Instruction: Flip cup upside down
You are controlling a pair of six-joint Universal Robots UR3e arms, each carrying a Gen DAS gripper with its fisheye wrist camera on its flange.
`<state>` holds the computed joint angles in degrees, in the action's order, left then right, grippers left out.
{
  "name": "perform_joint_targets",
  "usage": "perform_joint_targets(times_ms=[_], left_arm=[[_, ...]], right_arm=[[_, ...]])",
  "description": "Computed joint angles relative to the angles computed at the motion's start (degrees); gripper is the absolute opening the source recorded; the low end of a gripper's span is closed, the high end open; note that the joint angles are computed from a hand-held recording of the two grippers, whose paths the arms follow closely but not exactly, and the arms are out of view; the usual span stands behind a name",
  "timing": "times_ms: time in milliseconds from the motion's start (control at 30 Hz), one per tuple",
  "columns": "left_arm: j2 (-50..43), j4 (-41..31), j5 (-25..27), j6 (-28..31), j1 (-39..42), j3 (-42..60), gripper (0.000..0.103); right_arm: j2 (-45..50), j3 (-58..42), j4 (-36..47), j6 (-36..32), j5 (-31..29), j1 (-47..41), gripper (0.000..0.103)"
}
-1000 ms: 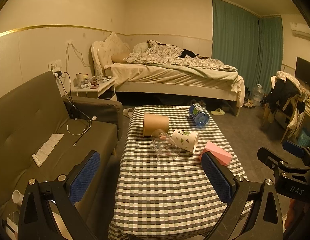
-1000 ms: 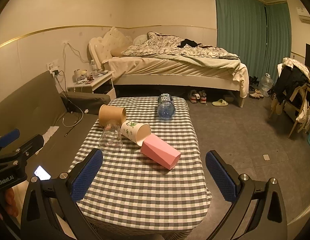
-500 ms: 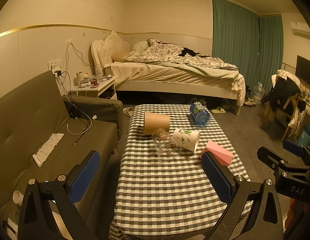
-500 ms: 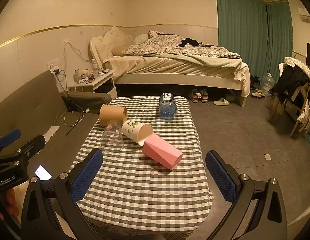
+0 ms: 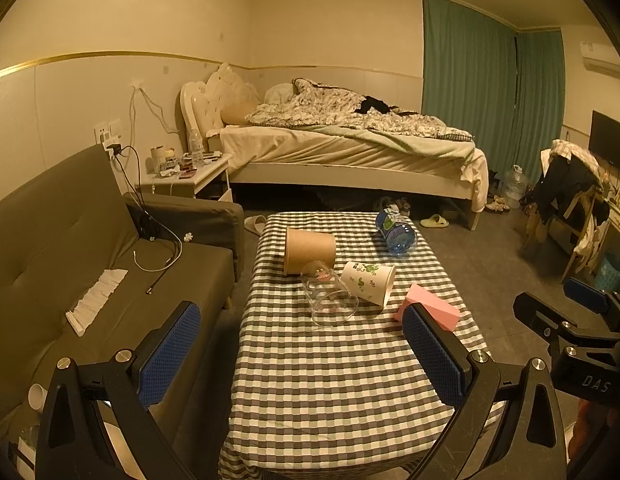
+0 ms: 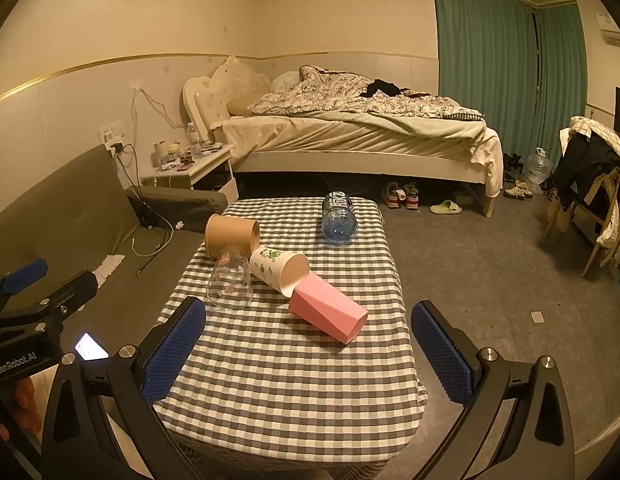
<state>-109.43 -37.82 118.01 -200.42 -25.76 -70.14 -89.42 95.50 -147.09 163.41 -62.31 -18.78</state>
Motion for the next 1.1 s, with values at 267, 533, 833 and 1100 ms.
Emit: perform_joint_targets(times_ms=[267,533,833,1100], left_arm=[[0.7,-2.6,-0.5,-0.8,-0.6,1.6,0.103],[1.2,-4.1,0.1,-0.7,-1.2,2.2,0.103],[2.0,-5.4,-0.3,-1.0,-1.2,2.6,0.103],[1.7,-6.0,-2.6,0.1,2.2,2.8,0.103]], right_arm=[[-3.6,1.1,3.4,-1.6,3.0,-2.2,0.103],[-6.8,1.7,6.6,-2.7,4.8,-3.6,0.103],[-8.5,0.8,9.3,-3.5,5.1,-4.1,0.103],[-2.5,-4.4,9.8,-2.5,3.0,-0.6,0.103]])
